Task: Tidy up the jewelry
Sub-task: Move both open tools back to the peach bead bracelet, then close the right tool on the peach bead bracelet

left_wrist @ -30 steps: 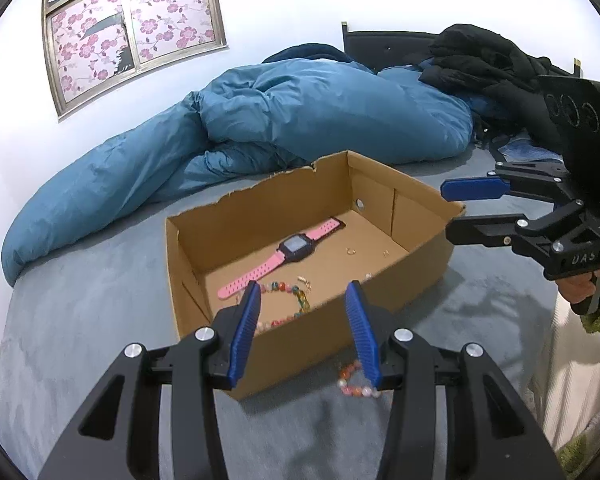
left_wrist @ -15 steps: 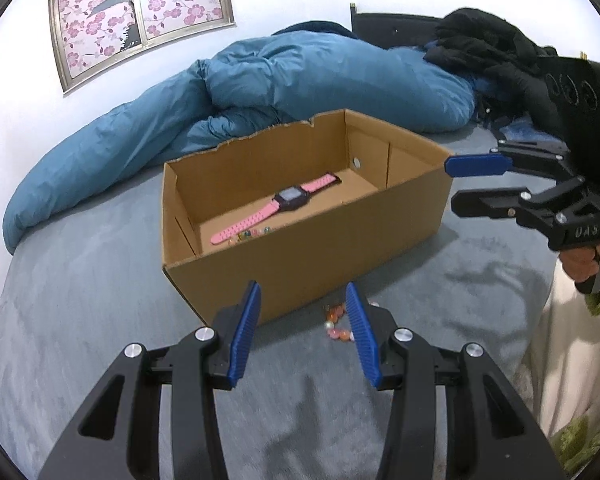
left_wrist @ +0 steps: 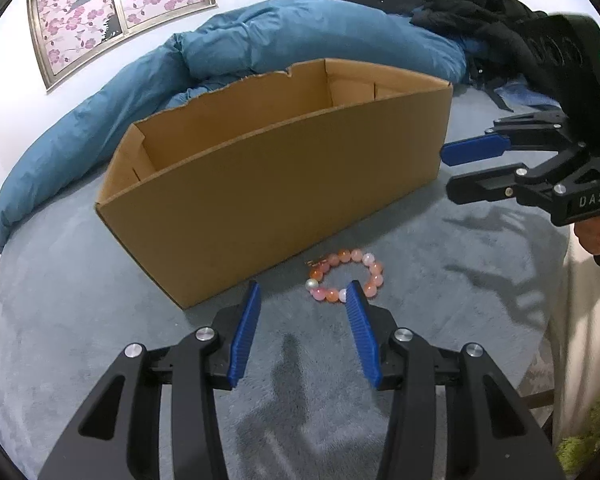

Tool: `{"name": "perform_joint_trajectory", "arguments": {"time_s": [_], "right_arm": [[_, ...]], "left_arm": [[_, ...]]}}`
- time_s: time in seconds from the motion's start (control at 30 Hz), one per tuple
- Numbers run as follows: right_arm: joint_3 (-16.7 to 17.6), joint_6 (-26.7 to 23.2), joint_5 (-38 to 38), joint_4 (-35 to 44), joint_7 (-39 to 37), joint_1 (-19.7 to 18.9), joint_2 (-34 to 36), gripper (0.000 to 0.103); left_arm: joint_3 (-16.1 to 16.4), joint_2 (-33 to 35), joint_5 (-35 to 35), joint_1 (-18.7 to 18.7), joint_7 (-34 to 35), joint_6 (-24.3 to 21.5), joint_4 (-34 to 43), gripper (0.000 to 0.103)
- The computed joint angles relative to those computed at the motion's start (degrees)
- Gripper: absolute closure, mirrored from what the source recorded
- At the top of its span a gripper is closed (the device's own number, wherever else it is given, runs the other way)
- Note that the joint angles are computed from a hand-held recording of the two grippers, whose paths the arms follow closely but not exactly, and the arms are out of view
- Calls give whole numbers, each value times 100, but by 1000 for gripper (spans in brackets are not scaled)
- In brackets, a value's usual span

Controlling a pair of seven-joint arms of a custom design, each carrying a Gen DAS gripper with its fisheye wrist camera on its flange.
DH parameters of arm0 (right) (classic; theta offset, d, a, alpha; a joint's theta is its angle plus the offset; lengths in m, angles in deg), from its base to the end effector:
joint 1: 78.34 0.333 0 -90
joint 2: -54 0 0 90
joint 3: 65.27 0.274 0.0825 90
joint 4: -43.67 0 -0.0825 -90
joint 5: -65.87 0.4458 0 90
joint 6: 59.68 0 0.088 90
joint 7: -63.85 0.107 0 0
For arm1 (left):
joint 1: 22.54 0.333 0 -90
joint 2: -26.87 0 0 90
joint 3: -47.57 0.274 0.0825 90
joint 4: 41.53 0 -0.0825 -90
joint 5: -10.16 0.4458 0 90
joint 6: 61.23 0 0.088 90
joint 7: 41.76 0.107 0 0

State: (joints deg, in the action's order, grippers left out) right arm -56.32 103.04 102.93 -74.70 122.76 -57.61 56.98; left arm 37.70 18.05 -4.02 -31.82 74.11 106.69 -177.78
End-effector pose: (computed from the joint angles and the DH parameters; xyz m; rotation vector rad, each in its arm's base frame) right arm 0.5820 0.2946 0.4099 -2.0311 1.1957 -0.2562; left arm 0.5520 -0.1754 0.3843 -1.2427 2.2735 -0.7413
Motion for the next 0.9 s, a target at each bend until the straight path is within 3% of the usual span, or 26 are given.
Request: {"name": "perform_joint_trajectory", "arguments": {"time_s": [0.2, 0.47, 0.6, 0.7, 0.9], "right_arm": [[147, -195, -191, 486, 138, 13, 506, 63], [185, -400, -1722, 1024, 1227, 78, 1131, 76], [306, -647, -1987, 1208, 1382, -22, 1312, 88], [362, -760, -2065, 1253, 1410, -81, 1329, 95], [297, -863, -2346, 1043, 1572, -58, 1070, 96]], "left_arm": [[27, 344, -95, -25, 263, 66, 228, 73], [32, 690, -652, -23, 923, 38, 545, 84], [15, 760, -1020, 1, 1225, -88, 649, 89], [-10, 775, -1143, 12, 1324, -126, 664, 89], [-40, 826, -1198, 23, 1347, -167, 701, 89]]}}
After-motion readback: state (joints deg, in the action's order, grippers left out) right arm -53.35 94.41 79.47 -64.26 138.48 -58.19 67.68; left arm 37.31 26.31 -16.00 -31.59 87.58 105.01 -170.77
